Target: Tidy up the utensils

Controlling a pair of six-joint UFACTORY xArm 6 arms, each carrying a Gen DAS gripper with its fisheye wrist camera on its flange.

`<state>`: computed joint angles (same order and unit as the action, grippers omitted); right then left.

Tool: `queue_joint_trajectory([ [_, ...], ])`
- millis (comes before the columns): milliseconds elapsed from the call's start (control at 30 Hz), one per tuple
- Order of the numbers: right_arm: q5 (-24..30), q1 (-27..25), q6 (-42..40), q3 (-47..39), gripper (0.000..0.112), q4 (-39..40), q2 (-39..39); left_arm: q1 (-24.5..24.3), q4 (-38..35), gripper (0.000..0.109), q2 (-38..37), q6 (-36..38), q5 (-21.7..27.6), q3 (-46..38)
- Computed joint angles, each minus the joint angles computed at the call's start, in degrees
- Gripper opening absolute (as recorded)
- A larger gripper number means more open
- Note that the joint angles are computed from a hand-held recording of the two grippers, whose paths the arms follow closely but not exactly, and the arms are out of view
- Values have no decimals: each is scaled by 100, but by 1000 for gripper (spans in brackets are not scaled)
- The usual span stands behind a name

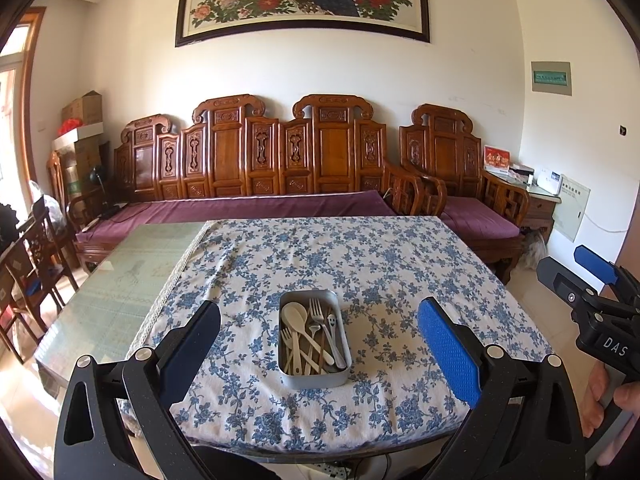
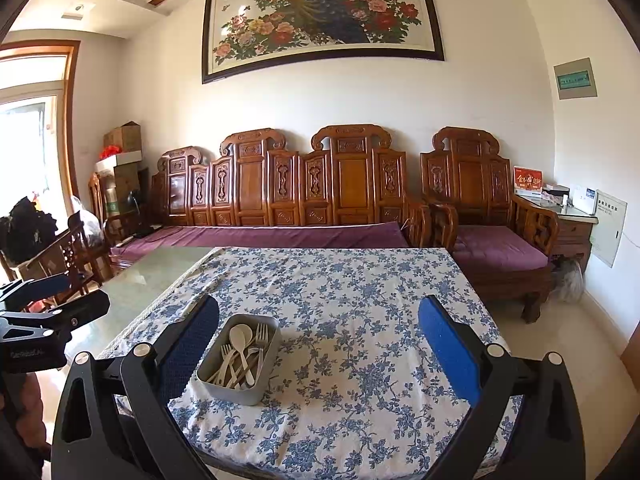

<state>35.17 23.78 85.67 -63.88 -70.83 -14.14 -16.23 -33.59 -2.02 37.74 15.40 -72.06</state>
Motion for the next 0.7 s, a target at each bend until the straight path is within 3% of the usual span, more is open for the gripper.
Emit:
queue_joint_trajectory([
  [700, -5, -5, 28, 22, 100, -15, -13, -10, -66, 95, -13, 72, 31, -14],
])
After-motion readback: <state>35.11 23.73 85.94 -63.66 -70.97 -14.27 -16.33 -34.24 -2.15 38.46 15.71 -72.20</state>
